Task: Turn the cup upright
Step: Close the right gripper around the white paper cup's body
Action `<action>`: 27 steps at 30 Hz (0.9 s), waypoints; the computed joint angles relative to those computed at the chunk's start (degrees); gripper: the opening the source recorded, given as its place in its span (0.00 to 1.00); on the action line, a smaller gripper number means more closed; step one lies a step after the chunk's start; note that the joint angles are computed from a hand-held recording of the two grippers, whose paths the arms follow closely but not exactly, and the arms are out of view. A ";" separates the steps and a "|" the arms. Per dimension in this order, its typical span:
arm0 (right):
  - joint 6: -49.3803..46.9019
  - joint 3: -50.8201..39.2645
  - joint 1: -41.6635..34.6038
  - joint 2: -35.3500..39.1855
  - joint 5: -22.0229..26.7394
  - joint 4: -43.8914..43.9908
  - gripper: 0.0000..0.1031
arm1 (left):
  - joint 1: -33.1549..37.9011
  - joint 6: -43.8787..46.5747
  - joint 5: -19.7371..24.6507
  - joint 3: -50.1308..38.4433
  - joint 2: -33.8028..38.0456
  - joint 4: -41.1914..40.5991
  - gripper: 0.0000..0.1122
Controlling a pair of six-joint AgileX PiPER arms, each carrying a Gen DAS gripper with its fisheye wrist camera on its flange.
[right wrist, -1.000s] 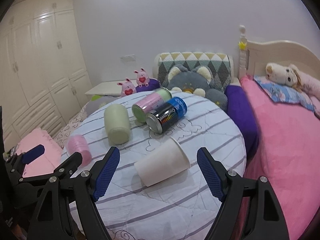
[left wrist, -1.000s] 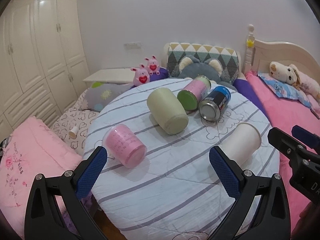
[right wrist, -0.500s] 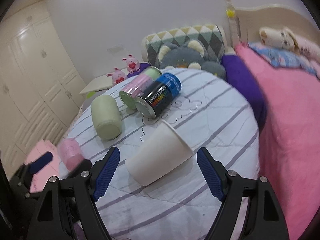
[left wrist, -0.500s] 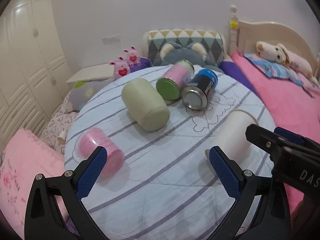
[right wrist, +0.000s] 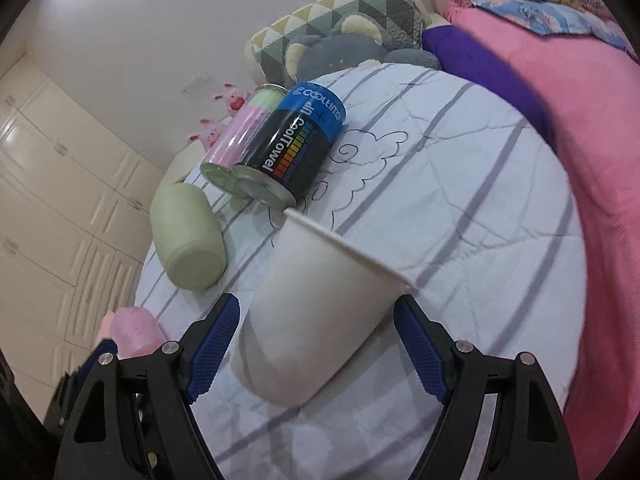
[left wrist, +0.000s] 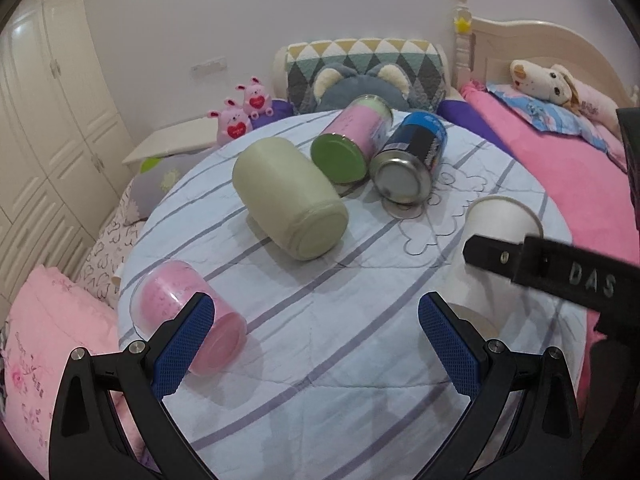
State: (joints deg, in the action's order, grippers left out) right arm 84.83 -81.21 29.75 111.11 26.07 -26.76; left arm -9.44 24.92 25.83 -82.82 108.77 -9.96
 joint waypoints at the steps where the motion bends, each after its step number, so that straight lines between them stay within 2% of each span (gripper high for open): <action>1: -1.79 -1.26 -0.47 0.86 0.50 1.49 0.79 | 0.26 -0.06 0.26 -0.55 0.48 -0.03 0.92; 3: -5.37 -3.35 -1.46 2.41 0.85 4.45 0.79 | 0.77 -0.20 1.17 -1.85 1.45 -0.11 0.92; 8: -17.03 -6.17 -2.99 4.95 -2.09 12.06 0.78 | 1.92 0.23 1.98 -2.88 2.17 -0.98 0.92; 12: -29.06 -10.25 -3.46 7.26 -1.00 20.90 0.78 | 3.04 1.78 2.71 -2.69 1.85 -2.55 0.92; 15: -40.95 -15.11 -3.68 9.37 1.52 29.36 0.77 | 3.79 2.76 3.02 -1.98 1.40 -3.45 0.92; 17: -45.26 -18.05 -3.60 10.75 3.89 32.04 0.74 | 4.07 2.42 2.73 -1.16 1.03 -3.00 0.92; 20: -44.73 -19.94 -3.62 11.85 6.73 31.10 0.73 | 4.54 2.19 2.38 -0.09 0.45 -2.91 0.92; 23: -45.41 -20.62 -3.84 12.91 6.48 32.79 0.74 | 5.24 2.91 2.89 0.05 0.20 -4.14 0.92; 26: -47.21 -24.89 -3.60 15.83 8.60 33.85 0.74 | 5.42 2.14 2.94 0.03 0.03 -3.34 0.92; 27: -47.95 -25.70 -3.53 16.30 8.95 34.65 0.71 | 5.49 1.97 2.89 0.10 -0.11 -3.16 0.92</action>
